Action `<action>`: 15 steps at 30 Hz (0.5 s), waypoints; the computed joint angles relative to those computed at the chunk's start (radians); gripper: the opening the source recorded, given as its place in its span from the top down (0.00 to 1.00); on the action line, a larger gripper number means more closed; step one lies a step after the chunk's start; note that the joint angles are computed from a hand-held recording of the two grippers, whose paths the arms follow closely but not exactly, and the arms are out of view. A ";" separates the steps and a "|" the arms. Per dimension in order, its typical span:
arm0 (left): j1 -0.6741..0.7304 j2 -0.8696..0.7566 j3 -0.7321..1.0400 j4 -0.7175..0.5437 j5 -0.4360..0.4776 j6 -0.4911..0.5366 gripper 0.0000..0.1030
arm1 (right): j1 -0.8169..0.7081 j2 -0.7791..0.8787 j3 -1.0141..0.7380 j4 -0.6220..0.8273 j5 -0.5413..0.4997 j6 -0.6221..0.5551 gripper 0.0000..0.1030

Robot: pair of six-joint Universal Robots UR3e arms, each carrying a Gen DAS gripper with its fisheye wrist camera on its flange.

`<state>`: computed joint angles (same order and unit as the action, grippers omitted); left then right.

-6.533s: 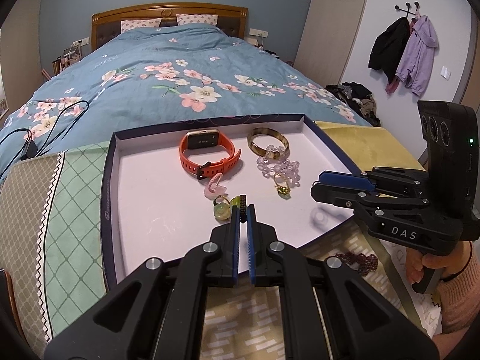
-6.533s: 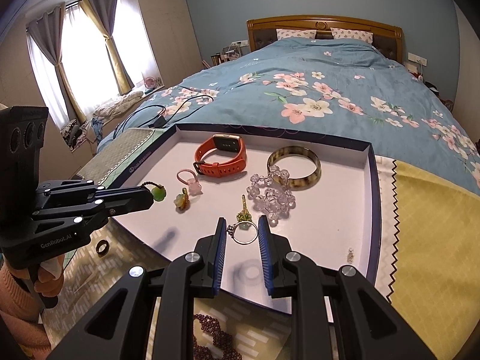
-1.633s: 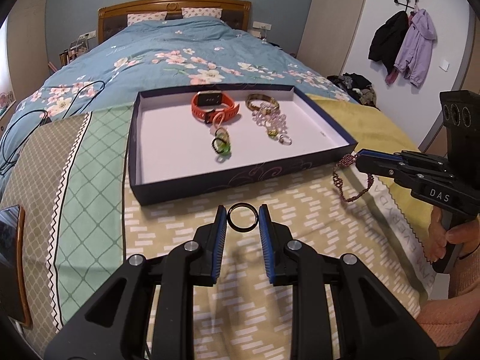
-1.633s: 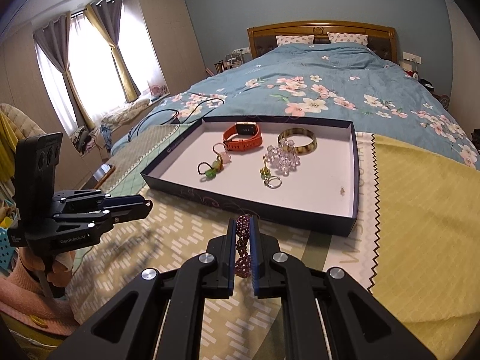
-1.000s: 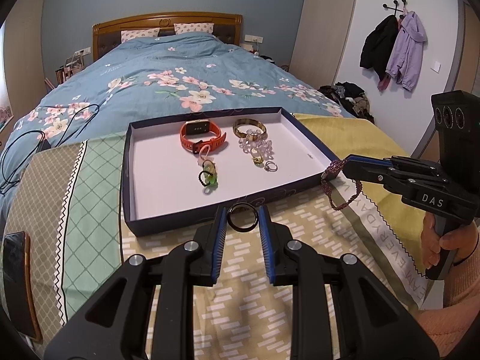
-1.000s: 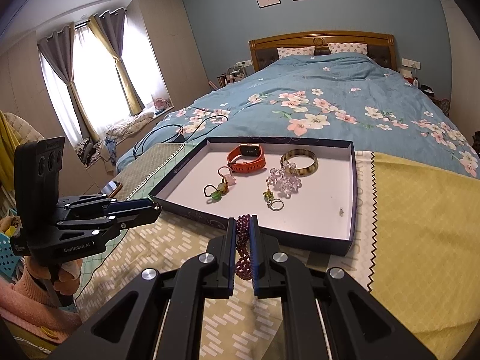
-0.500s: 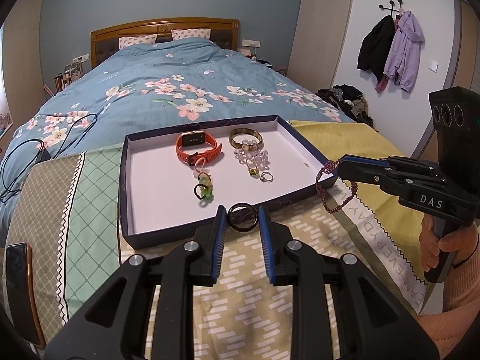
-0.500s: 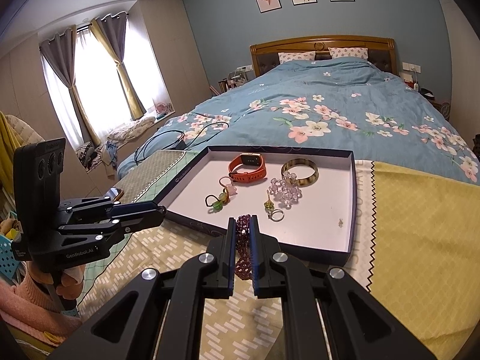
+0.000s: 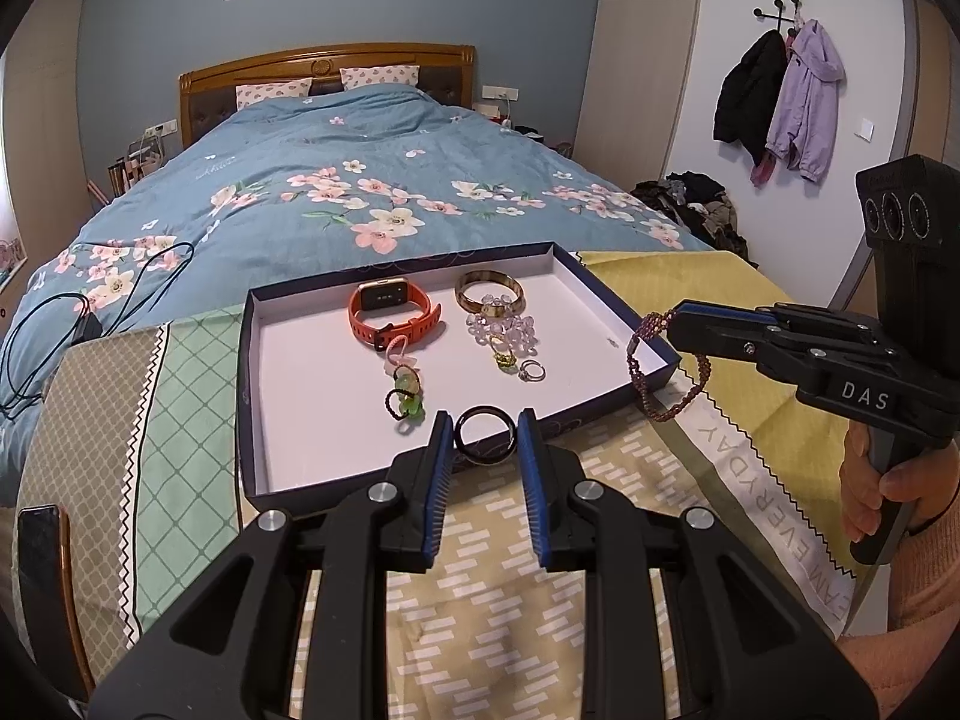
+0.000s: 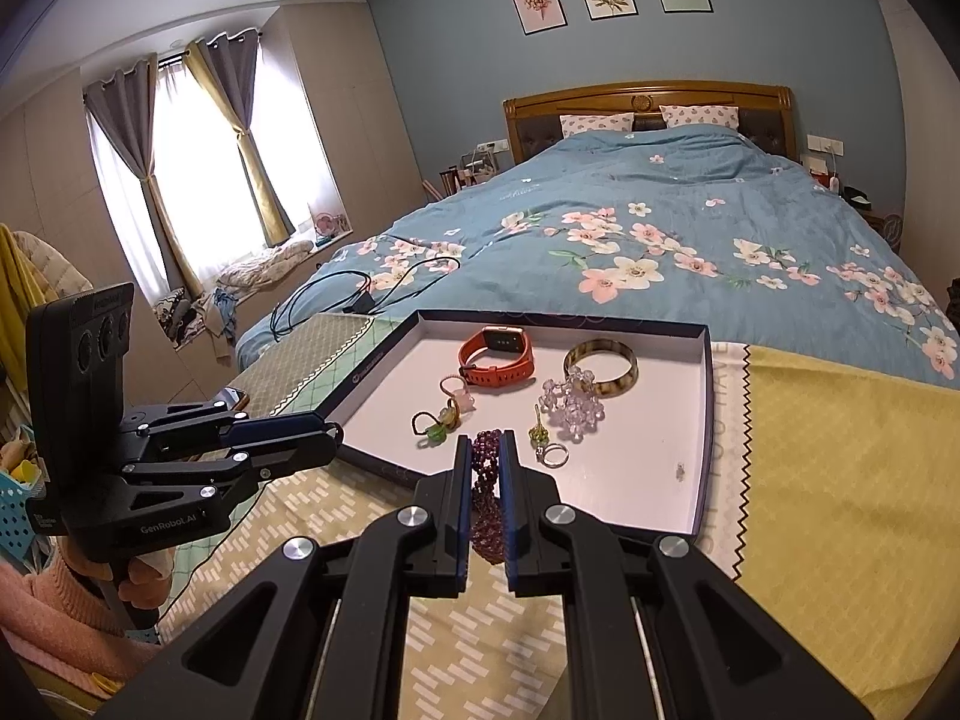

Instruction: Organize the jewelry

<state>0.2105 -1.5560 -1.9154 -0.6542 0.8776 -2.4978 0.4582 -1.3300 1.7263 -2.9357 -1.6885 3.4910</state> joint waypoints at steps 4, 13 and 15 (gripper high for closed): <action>-0.007 -0.003 0.003 0.017 0.007 -0.009 0.79 | -0.003 0.002 -0.009 0.001 0.003 -0.008 0.93; -0.031 -0.024 0.026 0.046 0.024 -0.025 0.79 | -0.012 0.013 -0.040 0.009 0.003 -0.020 0.93; -0.035 -0.027 0.029 0.052 0.027 -0.028 0.79 | -0.013 0.017 -0.047 0.011 0.004 -0.021 0.93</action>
